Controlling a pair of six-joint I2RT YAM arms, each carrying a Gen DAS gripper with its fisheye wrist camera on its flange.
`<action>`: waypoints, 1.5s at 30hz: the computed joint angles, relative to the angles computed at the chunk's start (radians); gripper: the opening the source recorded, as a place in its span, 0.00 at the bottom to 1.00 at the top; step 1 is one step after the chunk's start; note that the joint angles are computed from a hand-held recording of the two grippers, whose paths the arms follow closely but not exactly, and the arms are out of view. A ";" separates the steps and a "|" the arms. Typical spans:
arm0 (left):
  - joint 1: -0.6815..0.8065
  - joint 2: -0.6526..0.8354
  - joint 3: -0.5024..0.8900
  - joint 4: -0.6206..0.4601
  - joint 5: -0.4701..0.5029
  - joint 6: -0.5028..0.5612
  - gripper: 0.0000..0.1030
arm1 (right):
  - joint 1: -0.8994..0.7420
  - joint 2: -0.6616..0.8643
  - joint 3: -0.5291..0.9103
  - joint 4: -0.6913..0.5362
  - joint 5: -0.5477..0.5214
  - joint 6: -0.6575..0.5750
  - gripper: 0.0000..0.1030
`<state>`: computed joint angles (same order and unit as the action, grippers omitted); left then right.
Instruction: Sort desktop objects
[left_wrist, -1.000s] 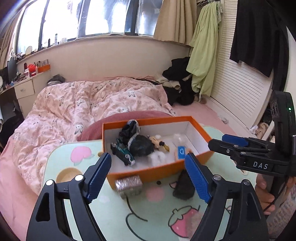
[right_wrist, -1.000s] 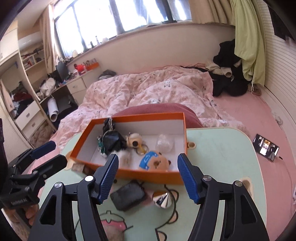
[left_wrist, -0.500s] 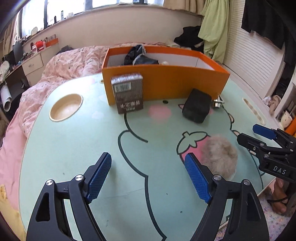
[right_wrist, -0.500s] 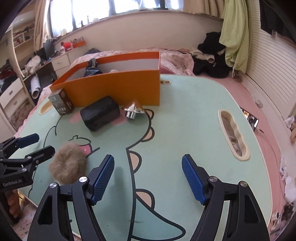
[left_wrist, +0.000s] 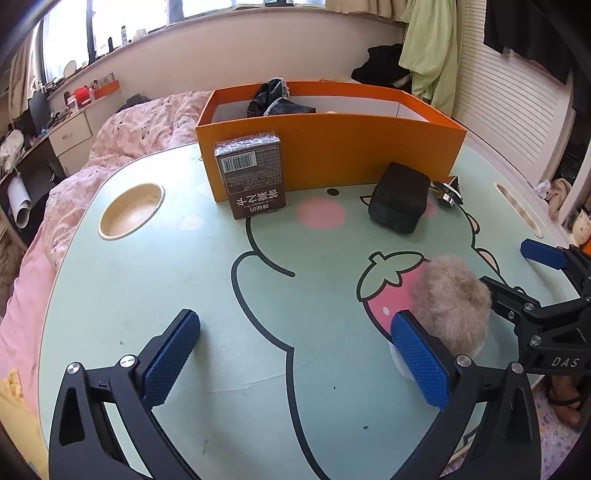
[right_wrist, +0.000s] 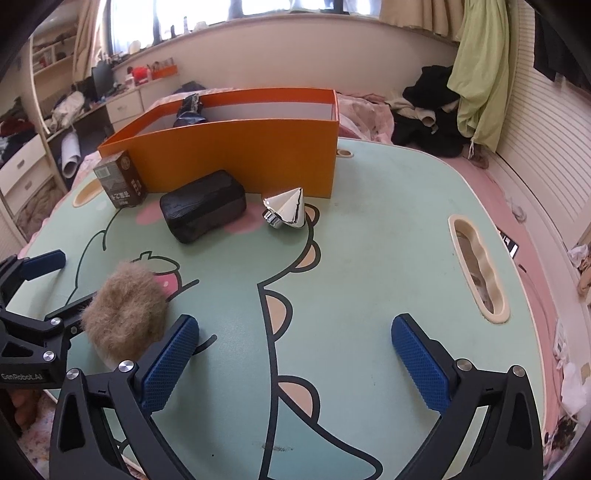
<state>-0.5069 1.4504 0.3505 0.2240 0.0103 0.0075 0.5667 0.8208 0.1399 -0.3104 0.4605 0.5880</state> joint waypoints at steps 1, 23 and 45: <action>0.000 0.000 0.000 0.001 0.001 0.001 1.00 | 0.003 0.003 0.004 -0.003 0.002 0.003 1.00; 0.000 0.001 -0.001 0.003 0.000 0.000 1.00 | 0.001 -0.032 0.006 -0.030 0.001 -0.008 1.00; 0.003 0.002 -0.003 0.005 0.002 0.003 1.00 | 0.008 -0.024 0.001 0.009 -0.012 -0.043 1.00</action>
<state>-0.5037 1.4522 0.3477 0.2289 0.0127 0.0102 0.5744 0.7968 0.1407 -0.3013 0.4484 0.5446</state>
